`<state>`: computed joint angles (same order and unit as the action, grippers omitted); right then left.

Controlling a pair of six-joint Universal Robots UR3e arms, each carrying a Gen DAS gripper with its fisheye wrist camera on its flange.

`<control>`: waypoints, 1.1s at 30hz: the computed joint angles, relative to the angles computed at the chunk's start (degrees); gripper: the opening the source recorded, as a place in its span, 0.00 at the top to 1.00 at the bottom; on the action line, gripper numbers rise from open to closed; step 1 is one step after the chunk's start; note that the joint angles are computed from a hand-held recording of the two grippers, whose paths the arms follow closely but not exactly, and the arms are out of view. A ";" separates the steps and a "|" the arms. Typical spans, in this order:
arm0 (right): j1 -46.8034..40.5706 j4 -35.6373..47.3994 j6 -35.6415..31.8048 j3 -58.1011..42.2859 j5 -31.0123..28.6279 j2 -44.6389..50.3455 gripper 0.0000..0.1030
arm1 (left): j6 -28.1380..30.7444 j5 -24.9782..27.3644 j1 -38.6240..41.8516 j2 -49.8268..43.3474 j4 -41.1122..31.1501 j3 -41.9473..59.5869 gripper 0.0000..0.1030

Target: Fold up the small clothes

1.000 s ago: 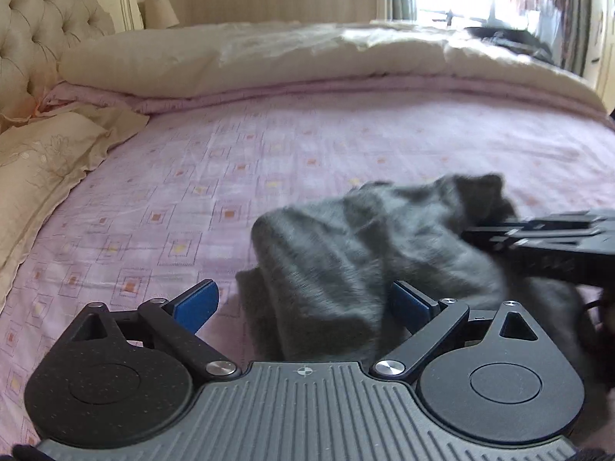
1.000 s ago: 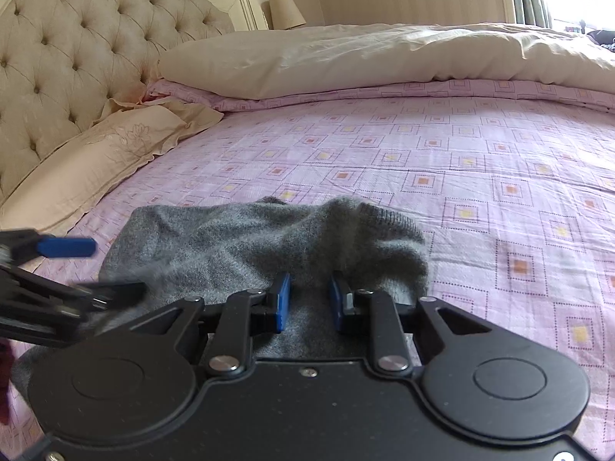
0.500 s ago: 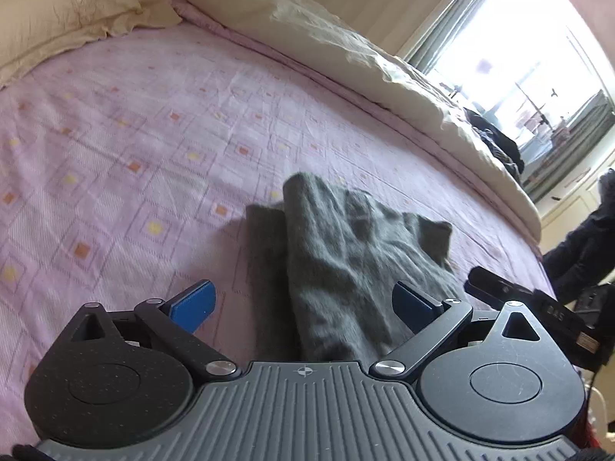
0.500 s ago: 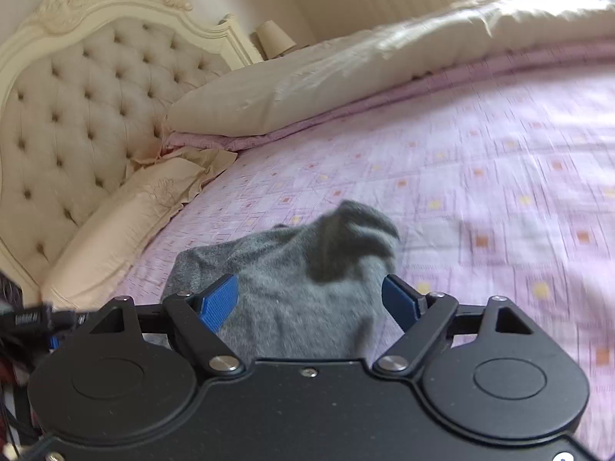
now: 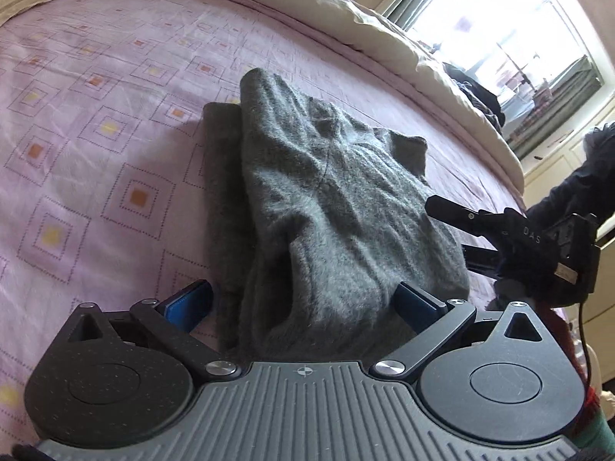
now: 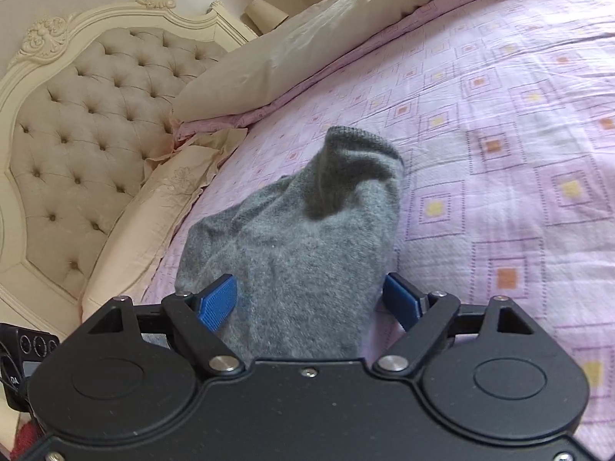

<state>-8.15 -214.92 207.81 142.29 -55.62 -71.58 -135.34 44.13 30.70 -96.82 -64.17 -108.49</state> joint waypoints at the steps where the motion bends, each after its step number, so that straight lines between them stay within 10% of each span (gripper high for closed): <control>1: -0.01 -1.00 0.90 -0.74 0.45 1.23 0.16 | -1.15 -0.16 -0.89 -0.51 2.10 -0.24 0.00; 11: 2.46 0.99 0.11 -2.30 -1.69 1.03 0.19 | -6.89 -1.63 -3.37 -1.87 4.03 0.06 0.06; 13: 4.08 3.91 -1.52 -2.66 -4.50 -0.46 0.33 | -7.63 -2.15 -3.24 -2.52 3.50 0.29 0.45; 16: 4.57 7.19 -2.11 -2.89 -4.77 -2.17 0.51 | -7.37 -4.19 -2.27 -5.51 -2.33 3.11 0.73; 27: 8.84 21.98 -2.56 1.91 -9.37 -19.33 0.56 | 6.12 -3.29 3.84 5.96 -19.42 -1.11 0.76; 33: 15.50 36.05 -1.53 8.68 -14.24 -38.10 0.56 | 23.63 1.45 13.01 19.62 -40.36 -5.97 0.76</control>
